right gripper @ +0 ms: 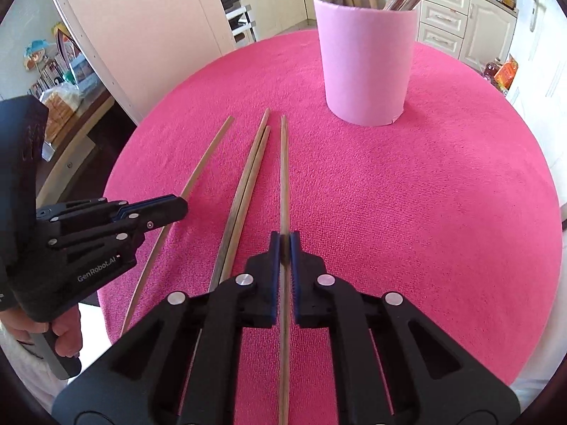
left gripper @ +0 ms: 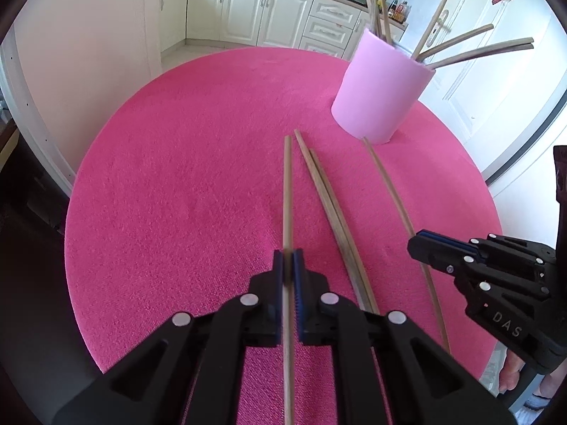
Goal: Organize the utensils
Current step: 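Lift both held chopsticks upright and carry them over the pink cup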
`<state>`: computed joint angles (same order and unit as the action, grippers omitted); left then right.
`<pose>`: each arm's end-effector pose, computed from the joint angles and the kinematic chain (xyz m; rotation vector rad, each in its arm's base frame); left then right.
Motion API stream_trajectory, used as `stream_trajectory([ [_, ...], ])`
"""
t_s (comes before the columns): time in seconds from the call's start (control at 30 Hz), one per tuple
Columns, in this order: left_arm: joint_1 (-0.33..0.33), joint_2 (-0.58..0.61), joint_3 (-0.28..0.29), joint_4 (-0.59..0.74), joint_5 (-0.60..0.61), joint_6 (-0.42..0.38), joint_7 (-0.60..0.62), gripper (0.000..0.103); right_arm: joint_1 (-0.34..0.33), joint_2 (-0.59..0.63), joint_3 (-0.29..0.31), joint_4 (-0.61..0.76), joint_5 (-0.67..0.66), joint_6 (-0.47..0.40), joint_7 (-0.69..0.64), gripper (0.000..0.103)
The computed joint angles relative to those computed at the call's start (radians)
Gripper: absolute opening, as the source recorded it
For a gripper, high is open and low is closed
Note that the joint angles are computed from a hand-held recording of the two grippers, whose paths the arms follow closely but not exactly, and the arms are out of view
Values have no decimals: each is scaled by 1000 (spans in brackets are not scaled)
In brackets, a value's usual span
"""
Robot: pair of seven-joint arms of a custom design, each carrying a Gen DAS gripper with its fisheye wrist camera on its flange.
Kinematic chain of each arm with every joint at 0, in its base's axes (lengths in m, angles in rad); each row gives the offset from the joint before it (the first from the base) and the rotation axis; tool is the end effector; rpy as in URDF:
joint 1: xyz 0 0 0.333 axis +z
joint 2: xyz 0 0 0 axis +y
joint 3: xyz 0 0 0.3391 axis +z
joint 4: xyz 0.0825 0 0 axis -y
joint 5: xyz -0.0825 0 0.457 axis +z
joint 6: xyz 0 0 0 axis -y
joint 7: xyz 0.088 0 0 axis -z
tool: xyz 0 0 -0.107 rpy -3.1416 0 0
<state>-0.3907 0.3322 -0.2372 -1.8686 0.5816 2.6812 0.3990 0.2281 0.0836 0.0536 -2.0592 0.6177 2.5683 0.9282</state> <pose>0.5884 -0.4333 0.3732 -2.0898 1.8597 -0.7436 0.6388 0.1747 0.4224 -2.1688 1.3315 -0.1109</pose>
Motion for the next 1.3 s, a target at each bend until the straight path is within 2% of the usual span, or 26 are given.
stream_trajectory([
  [0.17, -39, -24, 39, -9, 119, 35, -106, 6, -15, -49, 7, -46, 236, 58, -192, 6],
  [0.33, -97, -52, 106, -3, 409, 92, -351, 6, -13, -96, -6, -69, 546, 94, -436, 6],
  [0.37, -107, -54, 114, 6, 481, 90, -403, 6, -12, -94, -9, -63, 546, 89, -433, 6],
  [0.43, -101, -52, 99, 25, 526, 63, -416, 6, -18, -77, -19, -38, 502, 37, -389, 6],
  [0.47, -78, -45, 74, 35, 466, 53, -353, 6, -17, -70, -17, -31, 470, 49, -370, 6],
  [0.5, -60, -37, 53, 44, 405, 39, -301, 6, -15, -54, -15, -17, 378, 52, -305, 7],
  [0.57, -30, -19, 24, 62, 288, 12, -203, 6, -16, -4, -20, 40, 188, -36, -147, 7],
  [0.67, -24, -9, 24, 68, 230, 6, -166, 6, -4, 55, -19, 97, 11, -75, -27, 7],
  [0.73, -25, -3, 28, 71, 211, 0, -152, 6, -4, 86, -16, 131, -33, -124, 14, 8],
  [0.83, -22, -3, 30, 60, 190, 13, -137, 6, 22, 110, -23, 148, -178, -118, 109, 8],
  [0.9, -18, -1, 29, 58, 173, 18, -123, 6, 26, 124, -21, 166, -213, -146, 131, 9],
  [1.13, 1, 5, 32, 48, 133, 64, -84, 6, 54, 122, -18, 151, -329, -80, 160, 8],
  [1.2, -7, 5, 43, 47, 153, 90, -99, 6, 43, 113, -4, 127, -277, -36, 114, 6],
  [1.3, -34, -10, 81, 29, 239, 156, -178, 6, 7, 92, 22, 88, -100, 19, -6, 5],
])
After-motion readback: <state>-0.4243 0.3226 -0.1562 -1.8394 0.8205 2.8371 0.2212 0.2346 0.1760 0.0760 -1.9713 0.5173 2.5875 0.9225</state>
